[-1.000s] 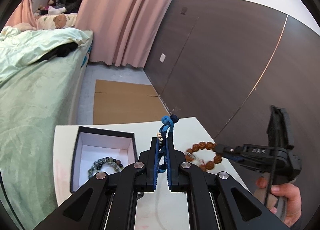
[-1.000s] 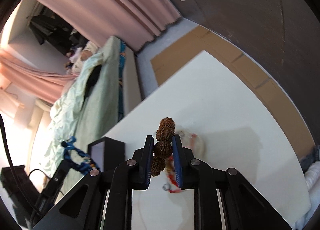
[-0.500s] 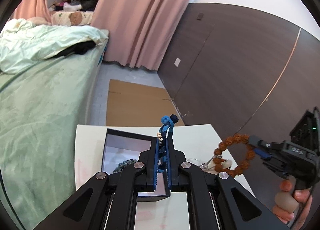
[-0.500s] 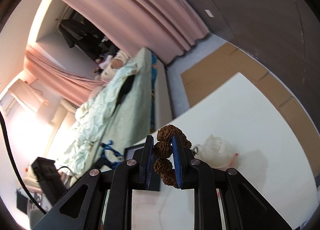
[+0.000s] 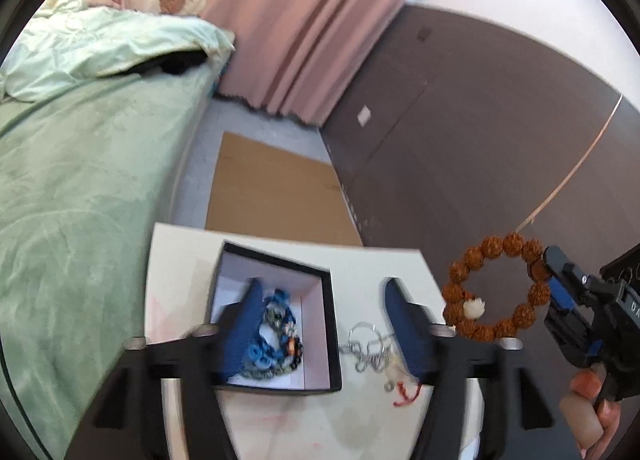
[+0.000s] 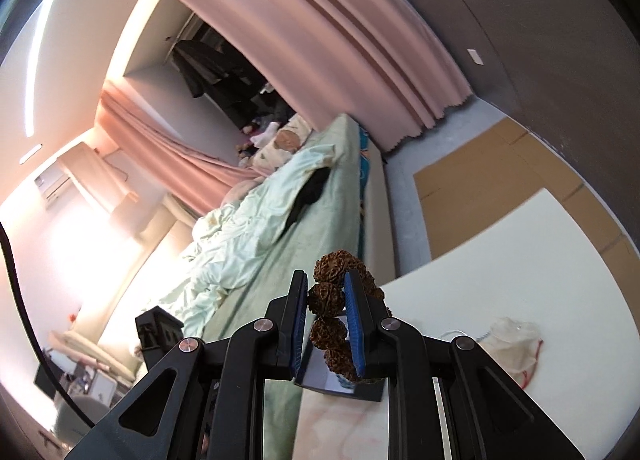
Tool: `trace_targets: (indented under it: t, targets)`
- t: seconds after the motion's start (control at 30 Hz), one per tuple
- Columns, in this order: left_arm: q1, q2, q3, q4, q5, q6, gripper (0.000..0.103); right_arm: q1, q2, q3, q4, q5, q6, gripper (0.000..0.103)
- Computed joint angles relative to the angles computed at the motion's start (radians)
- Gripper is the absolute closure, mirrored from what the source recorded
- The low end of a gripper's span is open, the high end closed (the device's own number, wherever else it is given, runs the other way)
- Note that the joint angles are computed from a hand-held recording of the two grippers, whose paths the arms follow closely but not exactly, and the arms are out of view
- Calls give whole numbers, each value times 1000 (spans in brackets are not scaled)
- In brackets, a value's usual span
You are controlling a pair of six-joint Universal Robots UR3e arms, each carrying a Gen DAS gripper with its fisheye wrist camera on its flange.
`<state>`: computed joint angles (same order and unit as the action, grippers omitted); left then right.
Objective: Organize jewelry
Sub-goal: 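Lower the blue bracelet into the black box and open the left gripper, then lower the brown bead bracelet into the black box and open the right gripper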
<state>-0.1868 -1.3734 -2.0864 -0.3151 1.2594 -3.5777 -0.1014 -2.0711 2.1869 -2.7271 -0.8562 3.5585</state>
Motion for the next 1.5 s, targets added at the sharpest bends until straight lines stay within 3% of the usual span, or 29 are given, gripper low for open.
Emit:
trace_targets:
  t: [0.57, 0.73, 0.83, 0.9, 1.03, 1.13, 1.5]
  targets:
    - [196, 225, -92, -116, -100, 4, 29, 336, 449, -122, -378, -155, 180, 83]
    - [252, 270, -116, -142, -127, 8, 26, 398, 569, -180, -415, -192, 226, 83]
    - [250, 269, -125, -123, -120, 12, 25, 414, 599, -238, -278, -226, 204, 80]
    - [194, 243, -110, -92, -44, 9, 21, 424, 589, -264, -151, -288, 164, 58]
    - [149, 224, -112, -19, 2, -13, 3, 364, 491, -179, -135, -274, 140, 52]
    - [91, 180, -95, 25, 48, -26, 0, 319, 400, -109, -124, -285, 133, 34]
    - [-95, 36, -17, 58, 144, -26, 0, 144, 110, 31, 31, -208, 68, 32]
